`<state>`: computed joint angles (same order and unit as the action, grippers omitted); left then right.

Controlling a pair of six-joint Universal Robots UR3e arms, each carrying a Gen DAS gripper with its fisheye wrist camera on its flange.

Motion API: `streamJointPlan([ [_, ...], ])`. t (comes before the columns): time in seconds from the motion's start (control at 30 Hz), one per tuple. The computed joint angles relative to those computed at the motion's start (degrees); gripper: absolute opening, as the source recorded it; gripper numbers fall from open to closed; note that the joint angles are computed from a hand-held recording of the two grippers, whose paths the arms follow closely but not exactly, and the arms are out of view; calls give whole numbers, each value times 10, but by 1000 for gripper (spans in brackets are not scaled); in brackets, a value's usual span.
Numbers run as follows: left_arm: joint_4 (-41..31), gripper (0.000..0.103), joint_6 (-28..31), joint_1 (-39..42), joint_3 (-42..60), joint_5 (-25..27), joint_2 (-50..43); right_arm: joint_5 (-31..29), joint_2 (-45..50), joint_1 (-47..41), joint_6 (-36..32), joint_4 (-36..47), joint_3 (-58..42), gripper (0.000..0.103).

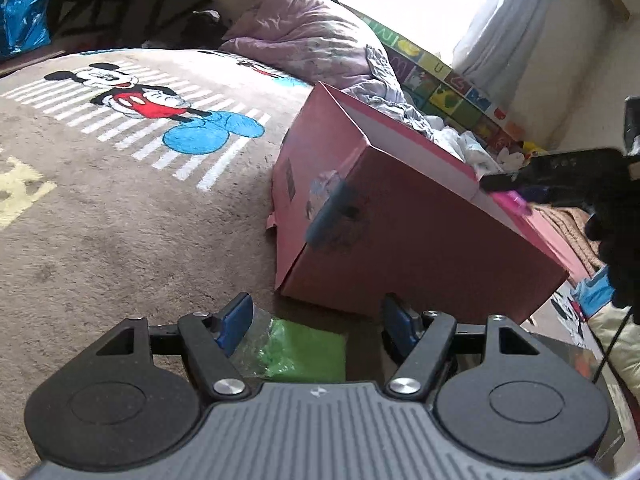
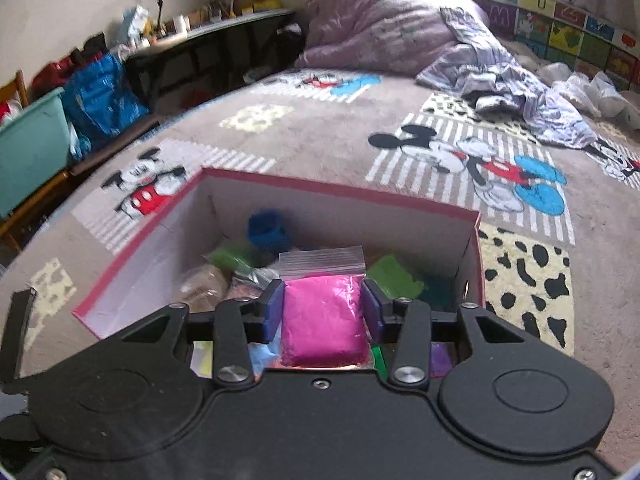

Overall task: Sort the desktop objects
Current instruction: 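Carry the pink clay bag with the right tool into the box and release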

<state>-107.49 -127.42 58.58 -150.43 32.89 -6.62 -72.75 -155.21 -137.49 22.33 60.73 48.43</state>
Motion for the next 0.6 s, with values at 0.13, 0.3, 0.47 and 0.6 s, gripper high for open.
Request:
streamJointPlan([
  [0.13,60,70,-34,-16,-18,8,-17,-7,-6,-8,-4,22,-51,41],
  [0.3,61,70,-33,-15,-18,9,-19,-6,-18,-14,-1,36,-94,42],
  [0.47,116,70,-64,-35,-32,17,-27,-13,-38,-20,11,20,-81,52],
  [0.6,152,70,-85,-48,-40,22,-34,-3,-37,-14,18,7,-58,65],
])
